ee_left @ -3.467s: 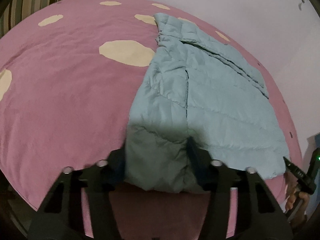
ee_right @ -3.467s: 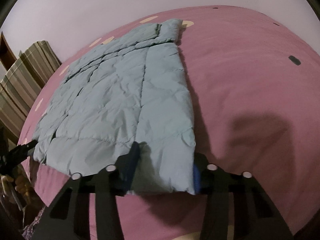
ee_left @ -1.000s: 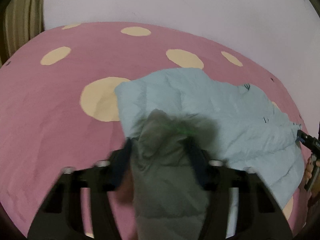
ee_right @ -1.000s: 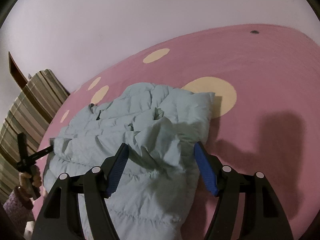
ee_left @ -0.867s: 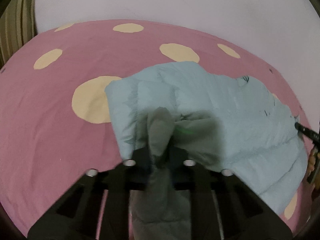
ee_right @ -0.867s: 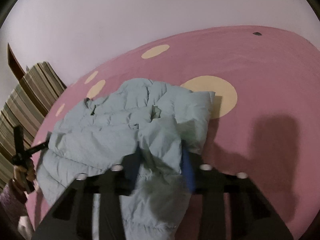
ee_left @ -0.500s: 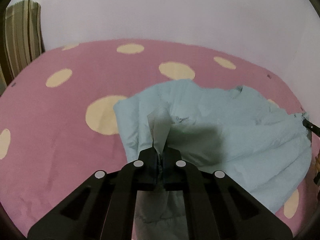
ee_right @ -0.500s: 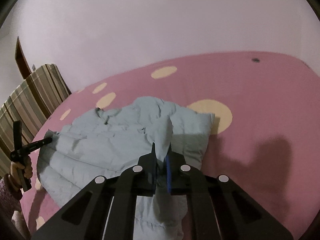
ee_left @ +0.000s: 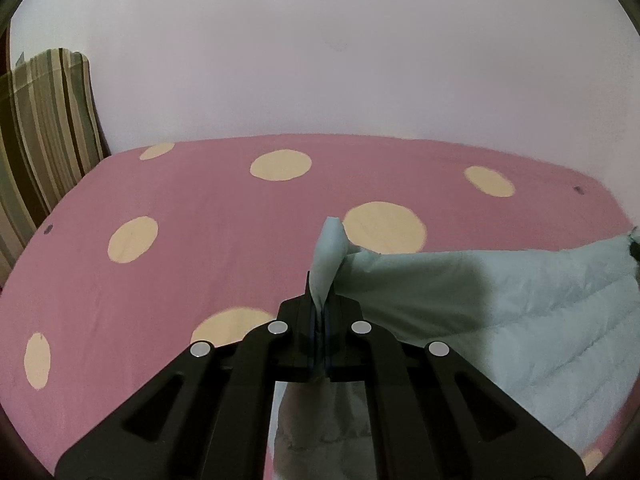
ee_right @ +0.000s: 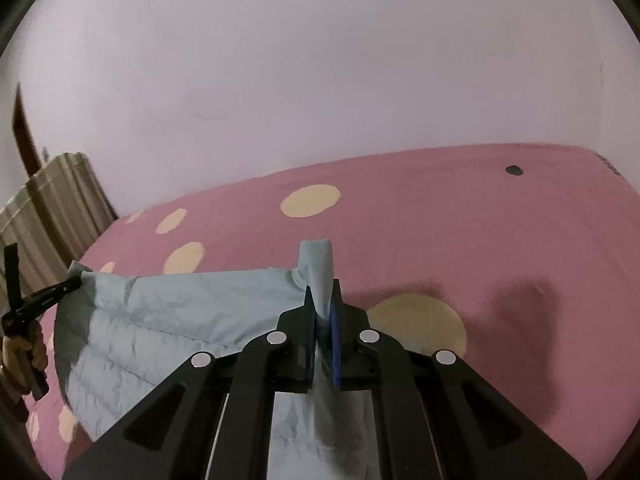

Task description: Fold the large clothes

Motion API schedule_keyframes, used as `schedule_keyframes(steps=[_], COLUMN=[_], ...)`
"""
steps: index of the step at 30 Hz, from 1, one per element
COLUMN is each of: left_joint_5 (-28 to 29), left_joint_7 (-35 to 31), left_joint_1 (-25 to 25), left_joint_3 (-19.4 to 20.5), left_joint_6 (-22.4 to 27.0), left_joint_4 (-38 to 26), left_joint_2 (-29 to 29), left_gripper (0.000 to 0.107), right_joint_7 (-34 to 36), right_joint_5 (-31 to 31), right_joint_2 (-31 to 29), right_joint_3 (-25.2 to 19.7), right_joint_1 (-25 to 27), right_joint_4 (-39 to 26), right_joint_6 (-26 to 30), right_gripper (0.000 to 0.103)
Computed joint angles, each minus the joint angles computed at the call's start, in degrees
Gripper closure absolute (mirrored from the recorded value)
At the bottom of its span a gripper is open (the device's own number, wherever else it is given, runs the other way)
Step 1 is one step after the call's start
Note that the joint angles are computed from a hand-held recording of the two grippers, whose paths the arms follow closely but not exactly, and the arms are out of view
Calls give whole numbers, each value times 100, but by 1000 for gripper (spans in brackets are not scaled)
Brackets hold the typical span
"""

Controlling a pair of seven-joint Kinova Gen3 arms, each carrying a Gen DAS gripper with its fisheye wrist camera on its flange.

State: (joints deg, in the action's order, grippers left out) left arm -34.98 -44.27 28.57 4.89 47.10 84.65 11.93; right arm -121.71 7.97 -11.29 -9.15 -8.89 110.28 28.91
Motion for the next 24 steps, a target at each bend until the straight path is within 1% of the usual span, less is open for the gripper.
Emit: schedule_keyframes(steps=[3, 5, 6, 9, 12, 14, 16, 18, 19, 20, 21, 22, 23, 24], left_joint_5=[-33, 1, 39, 106, 2, -68, -30, -4, 23, 47, 47, -29, -113, -202], left_joint_7=[0, -13, -33, -34, 109, 220, 240, 162, 106, 72, 92, 205, 354, 563], left_joint_1=[54, 114, 129, 216, 361, 415, 380, 374, 360, 360, 432, 451, 426, 484], left_joint_3=[-78, -181, -231, -376, -534, -615, -633, -624, -611, -600, -696, -685, -658, -732], left_joint_6=[245, 420, 450, 506, 422, 314, 279, 376, 428, 541, 665, 696, 634, 600], left_joint_4=[-364, -565, -603, -642, -564, -452, -421, -505, -543, -598, -618, -553, -413, -279], left_joint_2=[494, 832, 941, 1206, 1346, 1361, 1393, 1398, 1374, 1360, 1304, 1224, 1080, 909], left_gripper=[105, 105, 105, 105, 105, 105, 105, 105, 101, 89, 80, 65, 61, 61], right_joint_7=[44, -13, 4, -30, 177, 227, 242, 373, 385, 303, 127, -106, -339, -572], right_joint_5=[-2, 88, 63, 63, -274, -368, -431, -572, -615, -566, -423, -209, -5, 162], right_joint_2=[491, 860, 1018, 1400, 1518, 1505, 1500, 1492, 1483, 1462, 1463, 1438, 1341, 1184], right_joint_3=[-11, -344, -426, -312, -207, -137, -73, -184, -349, -438, -464, -437, -346, -192], right_joint_1=[60, 394, 492, 433, 468, 446, 404, 550, 717, 787, 780, 700, 577, 399], right_joint_4=[-178, -291, -318, -299, -137, -17, 6, -45, -90, -116, -195, -298, -344, -334], right_joint_6=[5, 90, 119, 156, -90, -294, -334, -271, -213, -159, -19, 211, 369, 433], right_gripper=[98, 98, 98, 98, 97, 98, 98, 97, 95, 90, 83, 63, 47, 45])
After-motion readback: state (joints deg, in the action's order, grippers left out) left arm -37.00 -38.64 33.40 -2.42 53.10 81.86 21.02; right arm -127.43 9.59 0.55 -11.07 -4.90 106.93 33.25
